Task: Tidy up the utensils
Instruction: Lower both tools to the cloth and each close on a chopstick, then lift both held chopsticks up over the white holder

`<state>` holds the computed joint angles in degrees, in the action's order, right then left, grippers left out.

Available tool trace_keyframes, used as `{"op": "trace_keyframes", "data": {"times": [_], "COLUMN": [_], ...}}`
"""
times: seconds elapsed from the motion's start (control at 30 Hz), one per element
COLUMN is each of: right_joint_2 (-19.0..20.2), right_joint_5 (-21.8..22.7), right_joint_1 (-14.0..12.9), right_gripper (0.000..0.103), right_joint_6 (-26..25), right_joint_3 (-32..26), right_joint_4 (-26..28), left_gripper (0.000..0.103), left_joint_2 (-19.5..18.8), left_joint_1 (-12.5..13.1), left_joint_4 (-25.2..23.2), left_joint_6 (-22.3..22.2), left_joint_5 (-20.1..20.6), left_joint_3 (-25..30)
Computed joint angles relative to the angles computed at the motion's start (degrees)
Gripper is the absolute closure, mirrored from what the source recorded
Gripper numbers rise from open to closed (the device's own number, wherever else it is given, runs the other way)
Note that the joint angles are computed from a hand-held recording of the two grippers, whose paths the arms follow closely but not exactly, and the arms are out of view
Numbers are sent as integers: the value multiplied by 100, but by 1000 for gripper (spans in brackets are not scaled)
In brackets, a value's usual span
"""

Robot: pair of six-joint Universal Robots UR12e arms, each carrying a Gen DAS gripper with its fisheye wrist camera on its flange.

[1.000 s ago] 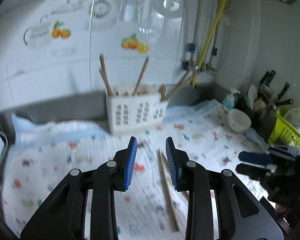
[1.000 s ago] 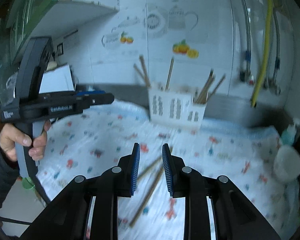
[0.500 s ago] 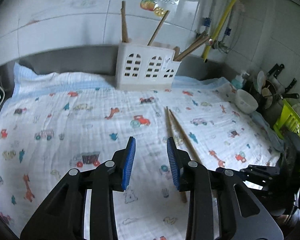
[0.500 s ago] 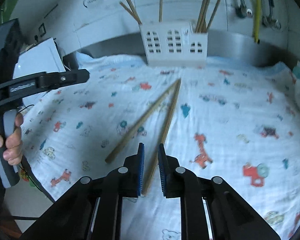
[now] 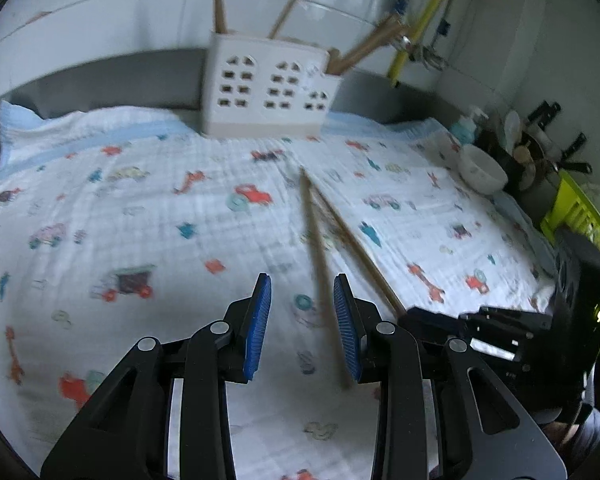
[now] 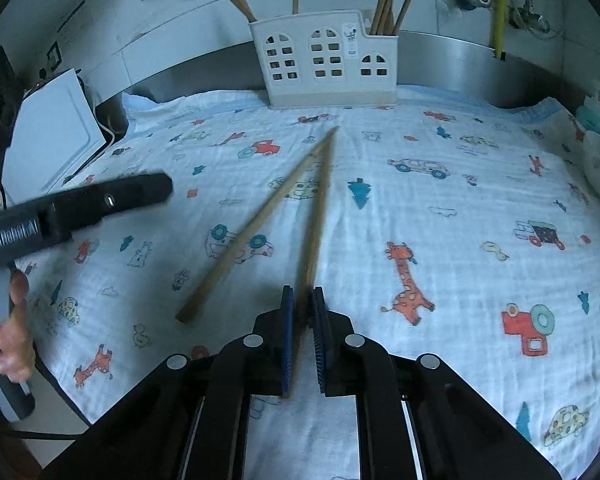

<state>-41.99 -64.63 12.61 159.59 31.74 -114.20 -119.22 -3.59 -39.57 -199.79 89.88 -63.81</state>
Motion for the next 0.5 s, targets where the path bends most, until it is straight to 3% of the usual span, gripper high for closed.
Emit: {"op": "trace_keyframes", "data": {"times": [0.33,0.5], "right_joint_2": [-173,-245], "right_joint_5": [103,190], "right_joint_1": [-158,-206], "right_gripper": [96,96], "right_joint_6": [121,11], "right_joint_3": [194,218], "right_joint_4": [-571,-955], "left_gripper": [72,79], "left_joint_2": [-194,-260], "left_joint_1": [-70,-108], "left_joint_4": [-339,-455], "left_joint_6": [33,10], "left_joint_5": [-225,-160], "left_joint_3": [191,262]}}
